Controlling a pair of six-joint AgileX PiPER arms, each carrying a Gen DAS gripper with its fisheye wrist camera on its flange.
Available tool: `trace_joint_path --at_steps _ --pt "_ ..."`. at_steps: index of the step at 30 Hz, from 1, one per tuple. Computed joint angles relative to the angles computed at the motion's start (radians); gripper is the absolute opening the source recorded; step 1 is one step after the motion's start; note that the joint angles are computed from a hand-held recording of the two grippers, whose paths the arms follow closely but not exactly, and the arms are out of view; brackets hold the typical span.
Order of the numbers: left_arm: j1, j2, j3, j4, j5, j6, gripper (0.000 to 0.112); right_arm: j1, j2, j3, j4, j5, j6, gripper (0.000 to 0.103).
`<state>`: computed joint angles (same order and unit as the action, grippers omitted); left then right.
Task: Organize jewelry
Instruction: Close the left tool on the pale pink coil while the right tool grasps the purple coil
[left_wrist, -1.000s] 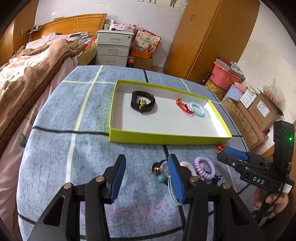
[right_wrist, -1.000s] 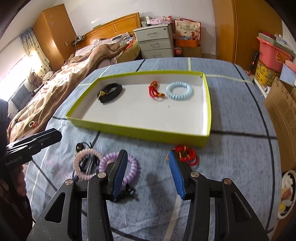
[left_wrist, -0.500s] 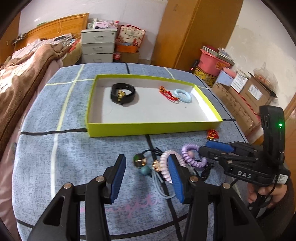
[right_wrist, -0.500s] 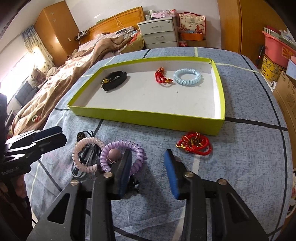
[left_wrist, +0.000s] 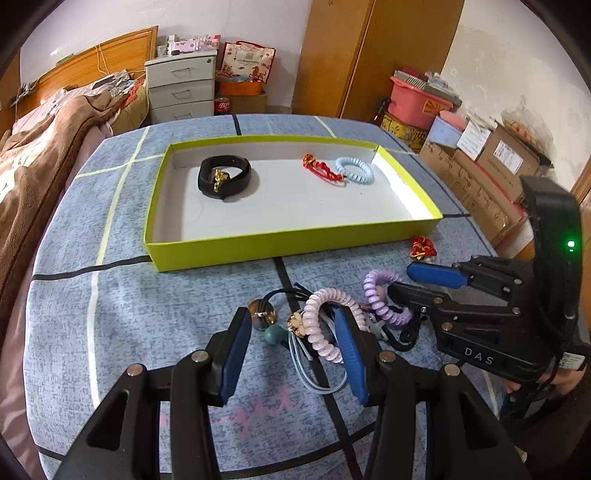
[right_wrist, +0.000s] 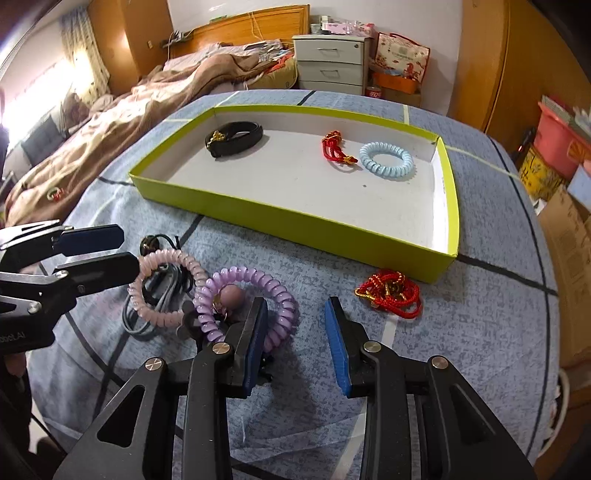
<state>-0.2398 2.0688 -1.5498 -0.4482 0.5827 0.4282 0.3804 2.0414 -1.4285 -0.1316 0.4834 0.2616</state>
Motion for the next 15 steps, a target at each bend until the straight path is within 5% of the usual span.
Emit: trace_joint_path --at_steps 5,15 --pt "-0.021 0.008 -0.010 0.058 -0.002 -0.028 0.048 0.000 -0.009 0.019 -0.060 -0.009 0.051 0.012" --pt "-0.075 0.031 -0.041 0.279 -0.018 -0.181 0.039 -0.011 -0.027 0.049 -0.022 -0.038 0.030 0.011"
